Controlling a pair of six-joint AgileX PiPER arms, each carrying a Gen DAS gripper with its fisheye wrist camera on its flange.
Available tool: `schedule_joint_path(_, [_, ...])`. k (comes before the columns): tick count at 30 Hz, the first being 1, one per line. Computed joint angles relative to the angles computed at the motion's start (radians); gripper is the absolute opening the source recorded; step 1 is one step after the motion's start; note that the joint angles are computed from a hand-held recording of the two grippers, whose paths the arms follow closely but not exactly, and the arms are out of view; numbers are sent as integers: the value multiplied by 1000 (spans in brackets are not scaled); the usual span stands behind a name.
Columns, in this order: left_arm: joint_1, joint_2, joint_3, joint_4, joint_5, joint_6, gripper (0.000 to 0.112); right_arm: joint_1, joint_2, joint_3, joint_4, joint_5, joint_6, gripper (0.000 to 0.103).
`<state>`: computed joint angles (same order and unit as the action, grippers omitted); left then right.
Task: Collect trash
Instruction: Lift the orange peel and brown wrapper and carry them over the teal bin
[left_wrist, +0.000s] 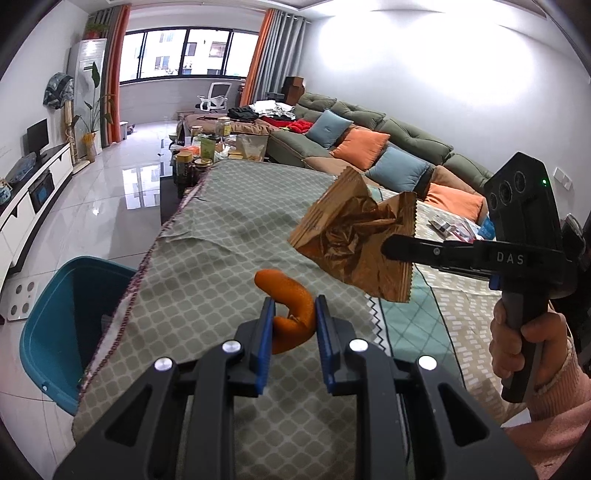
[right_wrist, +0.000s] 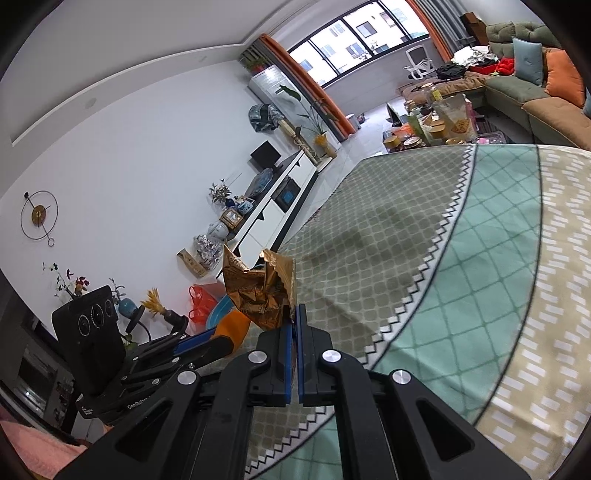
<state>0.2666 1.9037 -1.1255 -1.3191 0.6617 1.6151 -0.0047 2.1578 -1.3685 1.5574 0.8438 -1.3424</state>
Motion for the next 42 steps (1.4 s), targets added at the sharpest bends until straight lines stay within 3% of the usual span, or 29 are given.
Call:
schedule_joint_path(25, [102,24,-65,17,-17,-52,23,129,130,-268,-127,1,210,2])
schedule_joint_path(42, [151,69,-132,39,-48,-112,23,210,254,-535,-277,14,420,2])
